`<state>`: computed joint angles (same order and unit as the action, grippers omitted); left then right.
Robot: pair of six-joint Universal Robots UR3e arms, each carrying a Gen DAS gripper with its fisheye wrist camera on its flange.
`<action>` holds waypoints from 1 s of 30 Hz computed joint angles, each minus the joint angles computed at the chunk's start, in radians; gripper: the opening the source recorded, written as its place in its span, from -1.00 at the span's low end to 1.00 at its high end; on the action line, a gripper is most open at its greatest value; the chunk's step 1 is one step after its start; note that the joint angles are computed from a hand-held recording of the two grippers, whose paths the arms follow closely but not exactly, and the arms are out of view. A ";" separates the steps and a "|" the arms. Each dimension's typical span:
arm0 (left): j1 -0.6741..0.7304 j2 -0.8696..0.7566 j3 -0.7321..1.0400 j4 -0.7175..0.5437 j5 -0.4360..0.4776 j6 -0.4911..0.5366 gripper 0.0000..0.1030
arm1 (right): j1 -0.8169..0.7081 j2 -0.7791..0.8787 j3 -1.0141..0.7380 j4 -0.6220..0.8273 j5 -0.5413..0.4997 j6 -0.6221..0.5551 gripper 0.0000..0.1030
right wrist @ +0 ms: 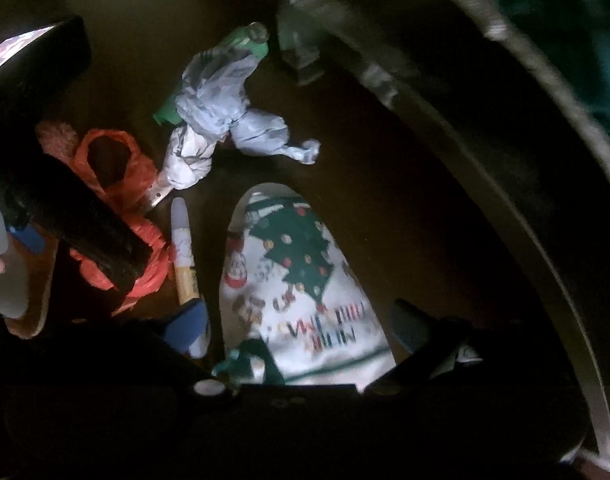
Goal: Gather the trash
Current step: 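Grasp the red plastic bag with the left tool while the right tool grasps the Christmas-print cup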
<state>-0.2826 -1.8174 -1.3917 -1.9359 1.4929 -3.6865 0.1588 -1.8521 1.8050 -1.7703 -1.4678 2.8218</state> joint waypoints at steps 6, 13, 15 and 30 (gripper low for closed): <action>0.007 -0.003 -0.049 0.080 -0.044 0.010 0.96 | 0.009 0.095 0.064 -0.134 0.017 0.020 0.90; 0.031 -0.007 -0.060 0.102 -0.071 0.005 0.81 | 0.016 0.167 0.092 -0.204 0.003 0.072 0.77; 0.058 -0.010 -0.067 0.105 -0.073 0.025 0.58 | 0.023 0.168 0.099 -0.211 -0.005 0.083 0.64; 0.041 -0.094 0.301 -0.176 -0.057 0.089 -0.15 | -0.157 -0.075 -0.049 0.192 0.069 0.293 -0.90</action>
<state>-0.2417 -1.9115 -1.0903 -2.1118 1.4358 -3.5972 0.0016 -1.9272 1.7563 -1.5786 -1.3988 3.1144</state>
